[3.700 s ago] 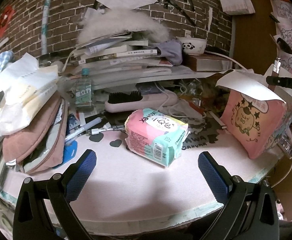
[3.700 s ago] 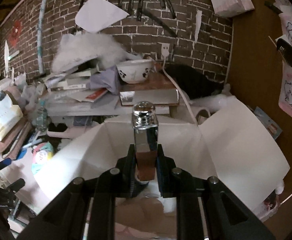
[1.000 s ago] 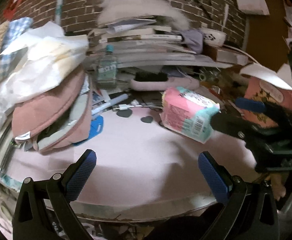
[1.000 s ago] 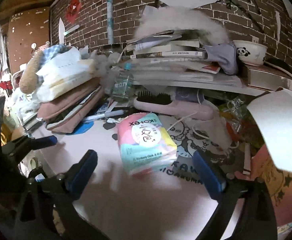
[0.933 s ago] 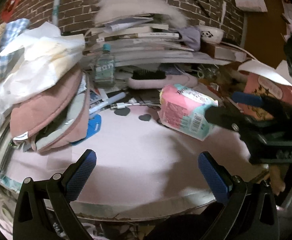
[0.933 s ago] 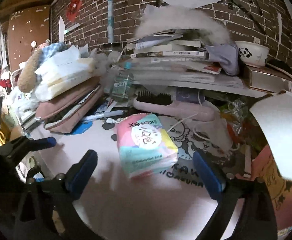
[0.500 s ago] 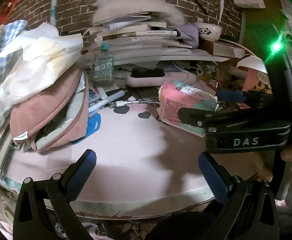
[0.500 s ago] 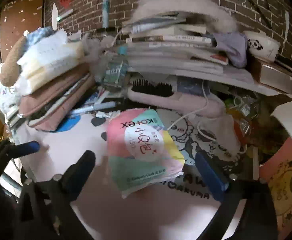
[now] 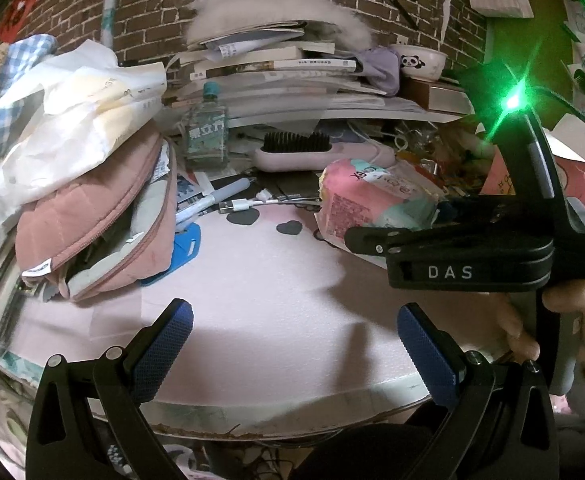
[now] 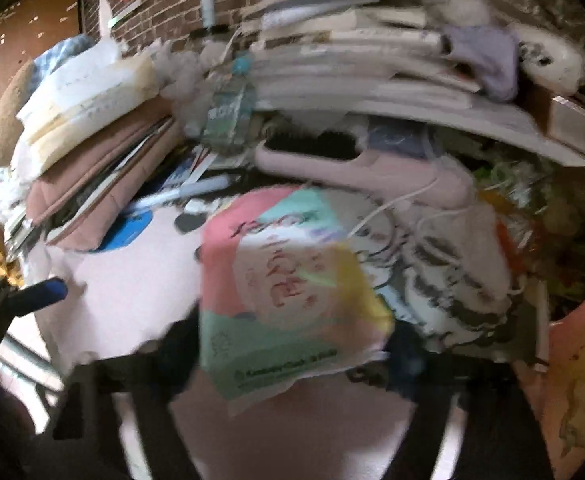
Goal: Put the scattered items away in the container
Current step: 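Lower the right gripper onto the pink-and-teal Kotex pack and close, then lift the Kotex pack with the right gripper and carry it over the box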
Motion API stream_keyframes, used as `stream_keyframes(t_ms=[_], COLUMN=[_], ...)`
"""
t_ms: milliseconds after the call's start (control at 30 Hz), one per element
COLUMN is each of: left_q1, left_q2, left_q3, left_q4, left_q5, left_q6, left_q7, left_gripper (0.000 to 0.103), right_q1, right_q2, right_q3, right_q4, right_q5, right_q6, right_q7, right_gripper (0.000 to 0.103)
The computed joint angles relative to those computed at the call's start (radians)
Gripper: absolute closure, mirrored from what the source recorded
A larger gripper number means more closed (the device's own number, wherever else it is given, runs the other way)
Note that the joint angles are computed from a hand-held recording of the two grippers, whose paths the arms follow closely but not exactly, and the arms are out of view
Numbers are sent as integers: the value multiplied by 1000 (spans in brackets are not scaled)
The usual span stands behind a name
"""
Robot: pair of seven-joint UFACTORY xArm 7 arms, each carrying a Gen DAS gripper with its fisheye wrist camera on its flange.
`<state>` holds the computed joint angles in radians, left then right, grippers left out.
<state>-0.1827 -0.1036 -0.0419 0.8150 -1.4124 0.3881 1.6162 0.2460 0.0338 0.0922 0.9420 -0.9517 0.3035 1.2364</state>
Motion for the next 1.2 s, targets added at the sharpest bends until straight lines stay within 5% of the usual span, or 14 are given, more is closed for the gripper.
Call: stream_keyframes(t_ms=[267, 800, 1200], left_q1=[-1, -2, -12], left_q2=[1, -2, -25], left_q3=[-2, -2, -1], left_q4=[1, 1, -2], left_q5=[-7, -4, -11], left_q6=[-1, -3, 6], left_q7=[4, 2, 10], left_gripper=[1, 1, 1], right_q1=[3, 20, 23], right_q2=[-11, -123, -279], right_q3=[3, 85, 165], right_q4=[-1, -17, -53], right_q5=[-116, -398, -456], right_q6=[17, 186, 295], right_q7=[103, 293, 328], right_gripper=[47, 49, 49])
